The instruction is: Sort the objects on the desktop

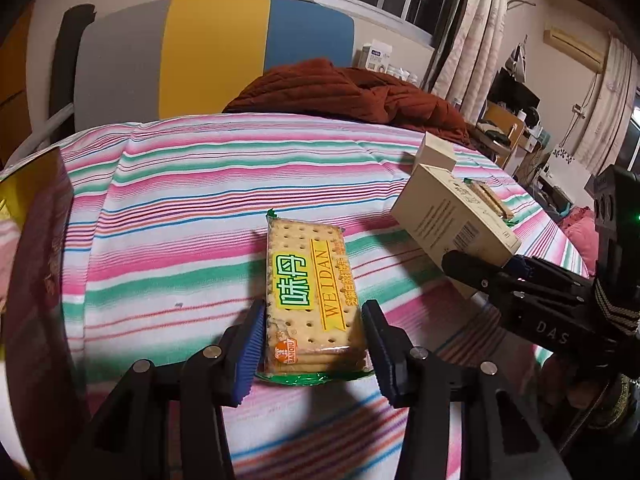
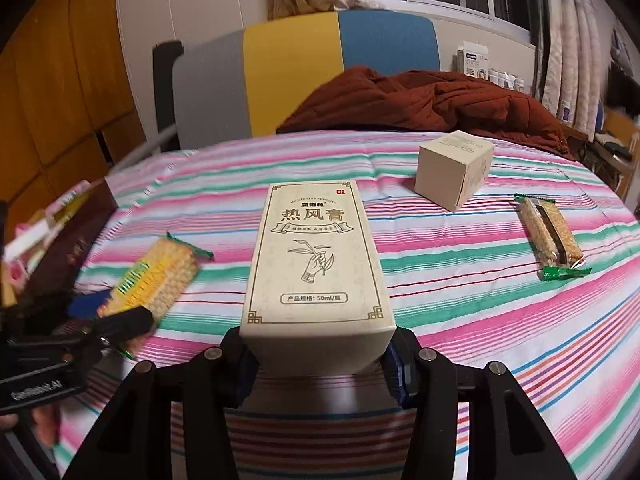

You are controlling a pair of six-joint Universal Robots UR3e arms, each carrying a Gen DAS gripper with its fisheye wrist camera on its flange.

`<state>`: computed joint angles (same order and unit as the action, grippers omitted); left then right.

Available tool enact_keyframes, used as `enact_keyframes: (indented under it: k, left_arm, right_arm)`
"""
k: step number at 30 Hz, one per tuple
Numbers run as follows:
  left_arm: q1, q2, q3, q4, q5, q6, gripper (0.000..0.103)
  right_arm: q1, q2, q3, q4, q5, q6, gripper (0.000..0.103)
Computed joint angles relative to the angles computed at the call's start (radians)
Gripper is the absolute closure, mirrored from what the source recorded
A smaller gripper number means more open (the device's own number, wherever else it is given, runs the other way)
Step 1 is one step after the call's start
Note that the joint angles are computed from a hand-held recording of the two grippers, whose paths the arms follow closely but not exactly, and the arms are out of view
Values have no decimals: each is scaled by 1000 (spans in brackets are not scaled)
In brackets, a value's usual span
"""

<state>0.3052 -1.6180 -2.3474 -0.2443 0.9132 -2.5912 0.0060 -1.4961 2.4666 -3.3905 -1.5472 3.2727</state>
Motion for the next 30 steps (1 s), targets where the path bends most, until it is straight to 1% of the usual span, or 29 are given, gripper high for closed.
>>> enact_keyframes:
  k: [3, 4, 7, 9, 12, 13, 17, 20, 21, 23, 26, 30]
  left_arm:
    - [53, 68, -46, -54, -32, 41, 55]
    - [89, 109, -63, -105, -58, 71, 55]
    - [173, 235, -100, -222, -98, 131, 55]
    - [232, 333, -106, -361, -144, 204, 55]
    - [315, 492, -93, -584, -188, 301, 55]
    - [360, 549, -79, -693, -221, 356, 55]
    - [483, 630, -7, -960, -295, 499, 55]
    - [574, 625, 55, -1063, -329, 559, 55]
    - [604, 617, 77, -1090, -341, 572, 55]
    - [671, 595, 108, -1092, -363, 572, 55]
    - [713, 502, 147, -964, -358, 486, 55]
    - [759, 402, 181, -837, -358, 408, 55]
  right_arm:
    - [8, -20, 26, -24, 36, 18, 51]
    - [16, -21, 27, -27, 45, 22, 51]
    - [67, -6, 2, -21, 33, 40, 51]
    - [103, 9, -26, -8, 25, 52, 51]
    - [148, 29, -81, 18, 26, 65, 51]
    - [165, 40, -112, 35, 25, 67, 51]
    - [235, 92, -244, 101, 20, 71, 51]
    - [285, 138, -353, 150, 23, 76, 51]
    - [299, 154, -390, 167, 28, 77, 51]
    - [318, 187, -464, 202, 51, 79, 51]
    - [358, 259, -603, 256, 71, 80, 51]
    - [405, 387, -836, 348, 99, 90, 51]
